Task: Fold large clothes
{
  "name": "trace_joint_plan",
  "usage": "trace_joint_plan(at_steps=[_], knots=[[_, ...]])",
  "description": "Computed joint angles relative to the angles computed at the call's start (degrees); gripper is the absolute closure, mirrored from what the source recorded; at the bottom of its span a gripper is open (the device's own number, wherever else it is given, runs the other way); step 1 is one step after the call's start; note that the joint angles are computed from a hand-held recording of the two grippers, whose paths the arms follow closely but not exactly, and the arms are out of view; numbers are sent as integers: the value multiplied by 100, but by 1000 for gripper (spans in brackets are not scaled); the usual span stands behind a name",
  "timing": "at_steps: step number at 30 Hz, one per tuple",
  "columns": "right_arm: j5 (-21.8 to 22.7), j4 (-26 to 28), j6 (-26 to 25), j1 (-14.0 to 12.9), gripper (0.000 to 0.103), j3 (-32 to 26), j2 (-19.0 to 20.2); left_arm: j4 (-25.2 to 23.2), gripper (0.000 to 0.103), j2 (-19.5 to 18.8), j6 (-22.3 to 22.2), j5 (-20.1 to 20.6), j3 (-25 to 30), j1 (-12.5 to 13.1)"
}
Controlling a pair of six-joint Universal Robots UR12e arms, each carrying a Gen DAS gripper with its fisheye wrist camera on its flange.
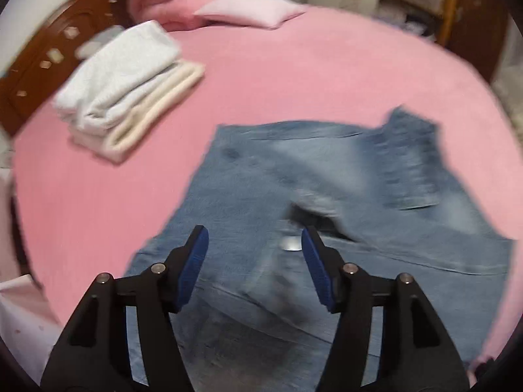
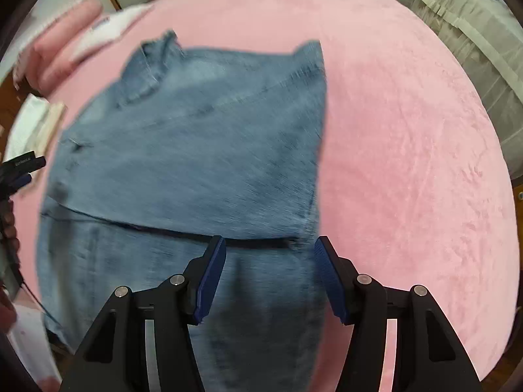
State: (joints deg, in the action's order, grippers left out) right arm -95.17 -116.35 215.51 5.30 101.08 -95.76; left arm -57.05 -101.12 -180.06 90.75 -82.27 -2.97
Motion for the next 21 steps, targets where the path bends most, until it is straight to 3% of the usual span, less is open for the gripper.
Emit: trace_joint_plan(at_steps=[2, 4, 5, 6, 7, 9, 12, 14, 18, 19, 21], knots=[[434, -548, 88, -51, 48, 16, 84, -438, 47, 4, 274, -787, 113, 91], [993, -1119, 196, -118, 67, 68, 202, -948, 52, 3, 627, -1409, 151, 78], [1197, -1315, 272, -140, 80, 69, 290, -1076, 62, 1, 805, -1611, 118, 53], [1309, -1430, 321, -127, 90, 30, 417, -1145, 88, 6, 981, -1659, 68, -18], [1422, -1481, 325, -120, 94, -8, 536, -1270, 96, -22, 1161, -1562, 51, -114], [1633, -1247, 246, -113, 100, -172, 795, -1708, 96, -130, 1362, -1285, 68, -320], [1616, -869, 322, -89, 102, -402, 1119, -2264, 97, -313, 1193, -731, 165, -499], [1387, -799, 367, -78, 102, -369, 1053, -2162, 97, -301, 1214, -755, 114, -495], [274, -58, 562, -51, 102, -339, 878, -1851, 97, -287, 1352, -383, 40, -510], [160, 29, 804, -143, 102, -201, 749, -1816, 97, -300, 1328, -349, 39, -493], [362, -258, 1075, -362, 103, 127, 496, -1756, 97, -321, 1269, -281, 51, -465]])
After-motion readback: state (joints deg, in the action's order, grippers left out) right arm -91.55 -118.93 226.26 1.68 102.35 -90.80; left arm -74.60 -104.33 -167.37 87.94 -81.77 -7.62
